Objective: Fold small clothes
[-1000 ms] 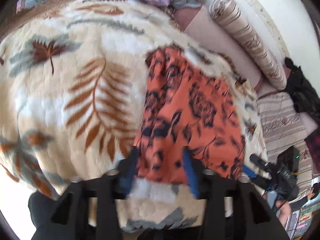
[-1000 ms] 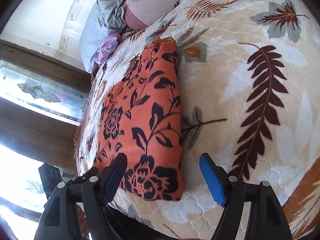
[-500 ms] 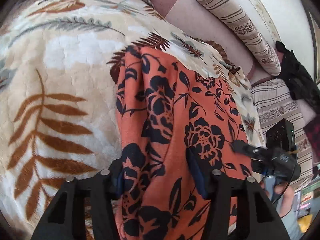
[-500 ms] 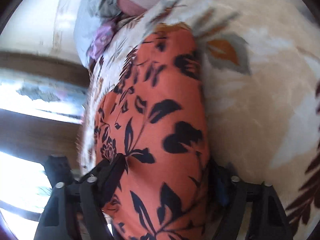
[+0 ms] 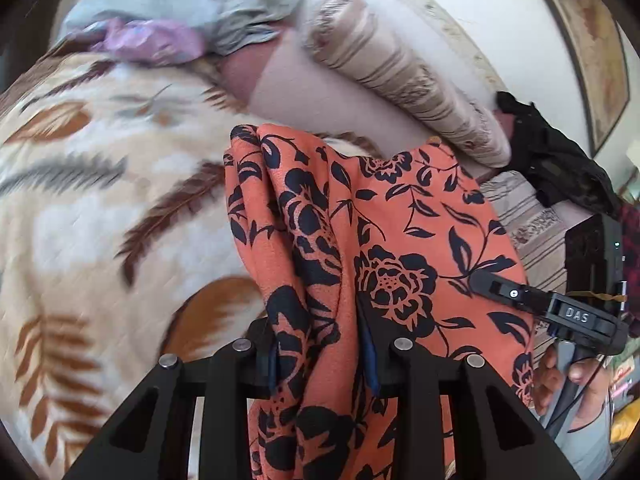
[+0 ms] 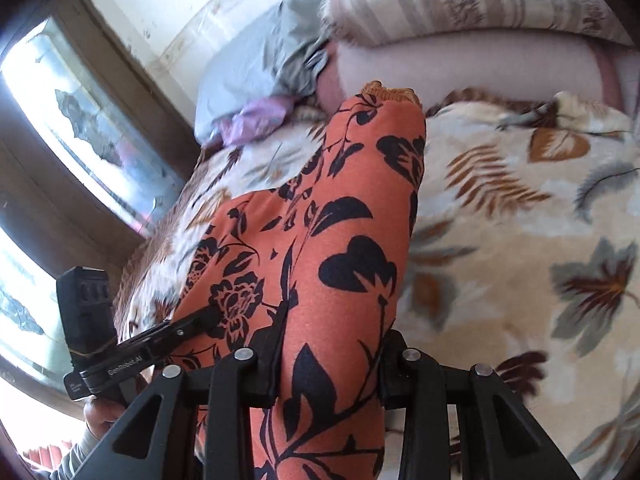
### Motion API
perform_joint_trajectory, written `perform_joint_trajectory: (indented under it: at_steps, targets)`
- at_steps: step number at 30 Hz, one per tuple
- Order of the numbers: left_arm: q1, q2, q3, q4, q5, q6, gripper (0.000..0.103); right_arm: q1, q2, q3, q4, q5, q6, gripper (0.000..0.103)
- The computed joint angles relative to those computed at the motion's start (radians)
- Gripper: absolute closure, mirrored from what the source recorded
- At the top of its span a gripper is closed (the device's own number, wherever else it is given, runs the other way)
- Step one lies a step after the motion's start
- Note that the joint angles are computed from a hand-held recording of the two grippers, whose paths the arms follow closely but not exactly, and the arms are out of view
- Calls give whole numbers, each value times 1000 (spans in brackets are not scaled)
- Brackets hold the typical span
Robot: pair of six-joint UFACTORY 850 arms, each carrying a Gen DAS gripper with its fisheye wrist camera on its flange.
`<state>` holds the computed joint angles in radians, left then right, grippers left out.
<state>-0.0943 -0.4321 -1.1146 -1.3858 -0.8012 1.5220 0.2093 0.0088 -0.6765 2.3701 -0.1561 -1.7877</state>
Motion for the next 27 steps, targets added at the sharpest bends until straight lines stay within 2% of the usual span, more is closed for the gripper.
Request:
perform_joint_trajectory:
  at_steps: [2,3,4,5,6,7,8,9,10,13,17,20,22,24,25,27]
  targets:
    - [-49,-13,-27,1,37,-8,68,-68,14,28,-63,-49,66,67]
    - [-77,-27,-37,0,78,-18,61,-112,2,42,-102,-103,100,63]
    - [-99,-40,-52,39,125,-59,53,-150,-25,50,-133,-160,138,53]
    - [-135,-66,-71,120,214,-134,33,-194,-63,63,-141,-215,175,43]
    - [-168,-98,-86,225,298,-230,26,-229,-102,75,-131,-227,224,27]
    - [-190,-132,-100,299,340,-303,26,-248,-134,87,-137,-214,284,26]
    - [-191,-147,-101,331,341,-341,26,-265,-159,111,-120,-232,303,26]
    - [-169,-137,-97,322,304,-357,26,-272,-157,136,-86,-259,279,26]
    - [-154,-120,-76,270,310,-332,25,-271,-140,168,-18,-279,214,26]
    - [-128,-83,-53,241,295,-303,25,-242,-79,215,174,-266,22,26]
    - [-136,-59,-26,217,346,-246,22,-183,25,240,417,-271,-238,26]
    - [-165,-72,-23,322,399,-357,22,-147,26,242,370,-341,-237,25]
    - [-164,-69,-18,288,404,-361,22,-143,-48,208,203,-362,-106,19]
    - [-167,-62,-19,332,408,-410,22,-134,-118,171,63,-282,56,19]
    - [-166,-54,-14,339,409,-412,22,-129,-111,165,56,-265,76,19]
    - [-164,-35,1,297,424,-356,22,-99,-58,161,137,-214,1,19]
